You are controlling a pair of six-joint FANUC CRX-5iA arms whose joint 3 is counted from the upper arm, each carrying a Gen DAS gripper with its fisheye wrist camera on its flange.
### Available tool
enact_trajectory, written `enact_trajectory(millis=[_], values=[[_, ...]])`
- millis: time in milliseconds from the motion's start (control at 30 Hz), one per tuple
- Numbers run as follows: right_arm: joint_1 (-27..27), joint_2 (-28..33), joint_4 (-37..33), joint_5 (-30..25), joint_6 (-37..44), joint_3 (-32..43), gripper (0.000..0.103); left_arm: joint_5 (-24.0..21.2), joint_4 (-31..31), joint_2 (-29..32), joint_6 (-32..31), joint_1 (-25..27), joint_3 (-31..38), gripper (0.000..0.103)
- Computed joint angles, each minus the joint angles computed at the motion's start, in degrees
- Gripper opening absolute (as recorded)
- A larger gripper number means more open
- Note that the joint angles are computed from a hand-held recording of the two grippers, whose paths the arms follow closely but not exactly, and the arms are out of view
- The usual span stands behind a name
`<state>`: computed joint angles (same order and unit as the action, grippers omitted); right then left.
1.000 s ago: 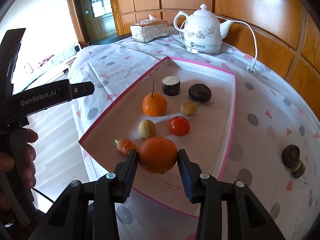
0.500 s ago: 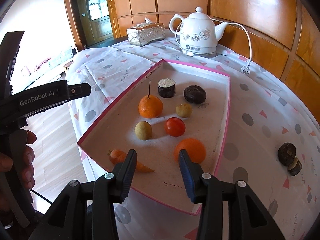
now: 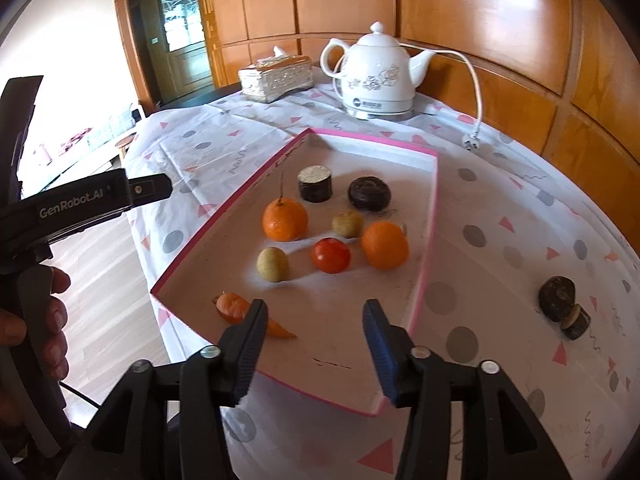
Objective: Organize fruits
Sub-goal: 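Carry the mandarin into the tray and open the right gripper, then move the left gripper toward the dark brown round slice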
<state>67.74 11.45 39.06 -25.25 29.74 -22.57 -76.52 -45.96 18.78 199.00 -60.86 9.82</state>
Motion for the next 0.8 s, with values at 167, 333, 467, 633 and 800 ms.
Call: enact_trajectory(millis=[167, 333, 467, 633, 800], values=[[-0.7, -1.4, 7.0, 0.1, -7.4, -2.9, 0.052, 0.2, -0.2, 0.3, -1.1, -0.2, 0.5, 0.077], [-1.9, -2.8, 12.6, -0.4, -14.4, -5.3, 0.052, 0.6, -0.6, 0.8, -2.7, -0.5, 1.5, 0.077], [-3.0, -3.9, 17.6, -1.9, -21.1, -7.4, 0.053, 1.2, -1.0, 1.4, -5.0, -0.8, 2.7, 0.077], [-4.5, -5.5, 21.9, -5.3, -28.5, -10.1, 0.059, 1.9, -0.9, 2.6, -7.6, -0.9, 4.3, 0.077], [-6.3, -6.6, 20.7, -7.9, -32.2, -11.8, 0.059, 2.4, -0.3, 3.2, -8.8, -0.7, 5.0, 0.077]])
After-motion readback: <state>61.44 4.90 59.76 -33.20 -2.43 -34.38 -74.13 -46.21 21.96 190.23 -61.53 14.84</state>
